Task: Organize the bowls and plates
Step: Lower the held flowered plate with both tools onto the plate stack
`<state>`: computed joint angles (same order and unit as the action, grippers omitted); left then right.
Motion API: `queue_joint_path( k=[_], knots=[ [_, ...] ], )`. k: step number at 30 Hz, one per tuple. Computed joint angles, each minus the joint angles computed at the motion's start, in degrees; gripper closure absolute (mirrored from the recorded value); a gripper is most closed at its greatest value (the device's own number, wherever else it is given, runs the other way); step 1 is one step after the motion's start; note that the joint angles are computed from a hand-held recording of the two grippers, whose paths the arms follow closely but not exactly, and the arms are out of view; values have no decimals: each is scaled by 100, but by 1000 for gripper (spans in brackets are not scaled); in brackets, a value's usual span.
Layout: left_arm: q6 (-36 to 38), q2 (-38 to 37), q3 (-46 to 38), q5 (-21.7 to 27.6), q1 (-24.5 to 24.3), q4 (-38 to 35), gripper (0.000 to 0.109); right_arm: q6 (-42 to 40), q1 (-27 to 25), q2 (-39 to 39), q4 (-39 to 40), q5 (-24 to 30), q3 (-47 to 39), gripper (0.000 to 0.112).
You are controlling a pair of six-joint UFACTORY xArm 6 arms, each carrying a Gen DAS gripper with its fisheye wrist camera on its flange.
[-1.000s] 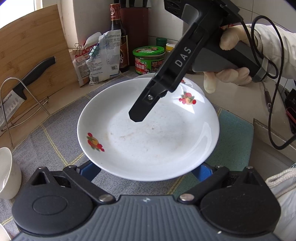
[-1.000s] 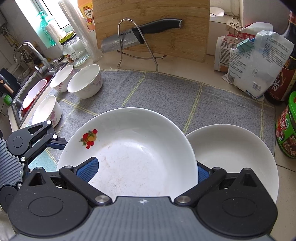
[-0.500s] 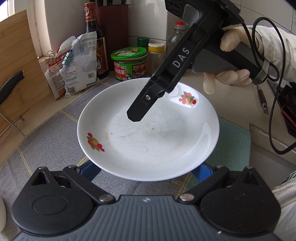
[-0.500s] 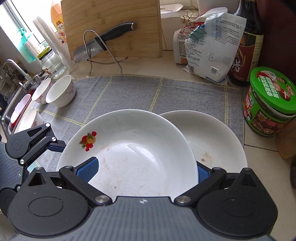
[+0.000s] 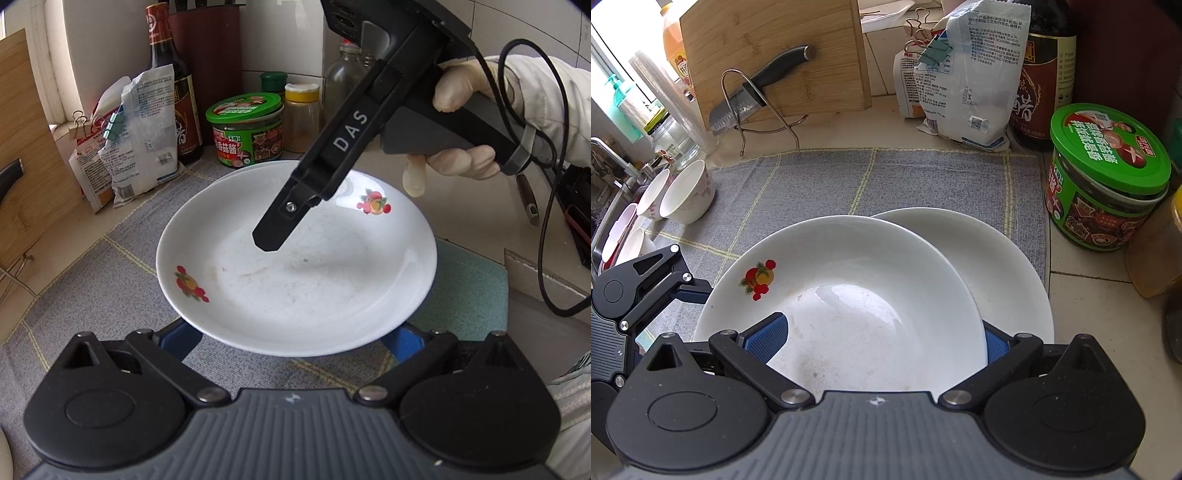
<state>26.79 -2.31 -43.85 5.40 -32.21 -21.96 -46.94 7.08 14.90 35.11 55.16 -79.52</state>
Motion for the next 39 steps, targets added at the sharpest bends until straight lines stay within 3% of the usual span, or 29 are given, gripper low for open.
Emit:
queue_joint_path(
  k=[17, 39],
  knots=[
    [-129, 370, -342, -13, 67, 209, 7, 139, -112, 74, -90, -157, 20, 9],
    [395, 526, -440, -188, 41, -203, 7, 473, -183, -376, -290, -319, 420, 9]
  ],
)
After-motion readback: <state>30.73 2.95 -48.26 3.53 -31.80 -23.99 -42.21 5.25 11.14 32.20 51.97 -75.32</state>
